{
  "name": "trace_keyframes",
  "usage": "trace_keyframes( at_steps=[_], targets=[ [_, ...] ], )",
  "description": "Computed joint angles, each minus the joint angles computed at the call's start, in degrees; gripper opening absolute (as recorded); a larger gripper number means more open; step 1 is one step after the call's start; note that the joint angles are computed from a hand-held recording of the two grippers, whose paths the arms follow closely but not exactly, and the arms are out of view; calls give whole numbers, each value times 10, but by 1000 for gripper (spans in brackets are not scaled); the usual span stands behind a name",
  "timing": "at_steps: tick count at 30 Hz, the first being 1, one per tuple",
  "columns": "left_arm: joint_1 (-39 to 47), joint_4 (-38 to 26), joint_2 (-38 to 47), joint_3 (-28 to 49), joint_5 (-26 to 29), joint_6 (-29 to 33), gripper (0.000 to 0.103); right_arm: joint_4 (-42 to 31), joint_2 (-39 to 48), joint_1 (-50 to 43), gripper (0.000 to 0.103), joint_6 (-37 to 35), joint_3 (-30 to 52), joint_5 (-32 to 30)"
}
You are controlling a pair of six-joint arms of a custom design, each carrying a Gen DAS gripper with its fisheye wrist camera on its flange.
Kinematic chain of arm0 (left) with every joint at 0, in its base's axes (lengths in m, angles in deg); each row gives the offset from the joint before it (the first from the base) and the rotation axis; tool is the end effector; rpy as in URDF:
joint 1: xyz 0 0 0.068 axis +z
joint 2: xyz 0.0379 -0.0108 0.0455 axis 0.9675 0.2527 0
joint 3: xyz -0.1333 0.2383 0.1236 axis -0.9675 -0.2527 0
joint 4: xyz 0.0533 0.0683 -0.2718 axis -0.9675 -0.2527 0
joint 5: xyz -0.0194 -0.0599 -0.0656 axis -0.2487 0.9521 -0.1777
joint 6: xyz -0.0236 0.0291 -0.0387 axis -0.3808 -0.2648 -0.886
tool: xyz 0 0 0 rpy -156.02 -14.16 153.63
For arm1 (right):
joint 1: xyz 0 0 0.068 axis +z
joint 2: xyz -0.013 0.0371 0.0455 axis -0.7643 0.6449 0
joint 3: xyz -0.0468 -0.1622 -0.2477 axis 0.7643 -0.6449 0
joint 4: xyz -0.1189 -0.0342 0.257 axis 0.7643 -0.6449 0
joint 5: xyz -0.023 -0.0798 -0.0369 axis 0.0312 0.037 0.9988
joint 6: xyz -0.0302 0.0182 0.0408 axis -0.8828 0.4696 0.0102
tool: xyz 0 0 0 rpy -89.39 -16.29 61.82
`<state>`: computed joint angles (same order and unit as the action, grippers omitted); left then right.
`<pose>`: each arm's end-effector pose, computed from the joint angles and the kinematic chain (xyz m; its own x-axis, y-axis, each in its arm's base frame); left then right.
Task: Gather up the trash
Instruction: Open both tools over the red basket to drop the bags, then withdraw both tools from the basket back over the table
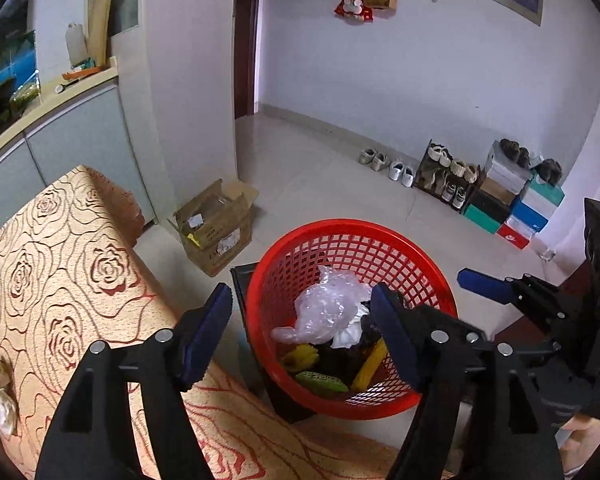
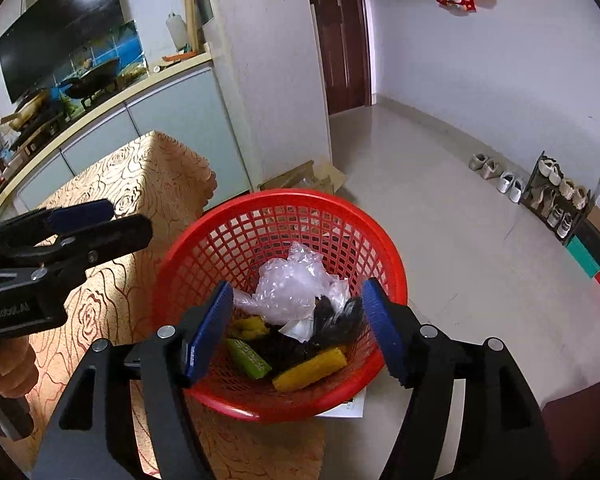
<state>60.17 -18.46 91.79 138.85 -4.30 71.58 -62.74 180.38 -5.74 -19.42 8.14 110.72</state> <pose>0.3654 -0.1126 0.0667 -0.5802 0.4429 -0.6835 0.6673 0.7396 -0.0872 0.2776 0.2420 0.0316 -0.6724 0.2646 -0.6913 0.2419 0.9612 0.1326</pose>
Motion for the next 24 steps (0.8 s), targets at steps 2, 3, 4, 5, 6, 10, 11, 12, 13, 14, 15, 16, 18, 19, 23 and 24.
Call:
trace_keyframes(
  at_steps=[2,3,4,5,6,10,11,12,13,14,15,16,18,19,23,24],
  targets=[
    [8,6,-10,-11,3,0,71,0,-6,3,65,3,-3,6],
    [12,7,-14,-15,5,0,71,-2,-9,7,65,6,-4,10],
    [15,8,-18,-19,6,-1,71,-2,-10,9,65,8,-5,12],
    [20,10,-23,-24,6,-1,71,-5,-11,12,65,10,-4,15],
    [24,11,-27,-27,6,-1,72,-9,-13,14,65,11,-2,17],
    [41,21,-53,-51,11,-4,73,-23,-16,27,65,17,7,30],
    [44,24,-58,-57,12,-4,73,-27,-18,30,65,18,9,33],
    [49,28,-64,-63,13,-2,74,-29,-20,32,65,19,9,34],
    [55,34,-73,-73,12,1,74,-32,-22,35,65,20,11,38],
    [59,40,-79,-80,10,3,75,-33,-24,37,65,20,11,40],
    [63,45,-84,-86,10,6,75,-37,-27,40,65,20,14,44],
    [71,49,-92,-94,12,8,75,-41,-29,43,65,21,17,46],
    [84,53,-101,-103,19,10,75,-49,-31,48,65,20,23,51],
    [94,54,-108,-109,23,11,76,-56,-32,51,66,21,28,55],
    [131,58,-122,-122,40,14,76,-76,-31,63,66,15,51,67],
    [140,60,-125,-124,42,15,76,-81,-29,67,66,12,59,68]
  ],
)
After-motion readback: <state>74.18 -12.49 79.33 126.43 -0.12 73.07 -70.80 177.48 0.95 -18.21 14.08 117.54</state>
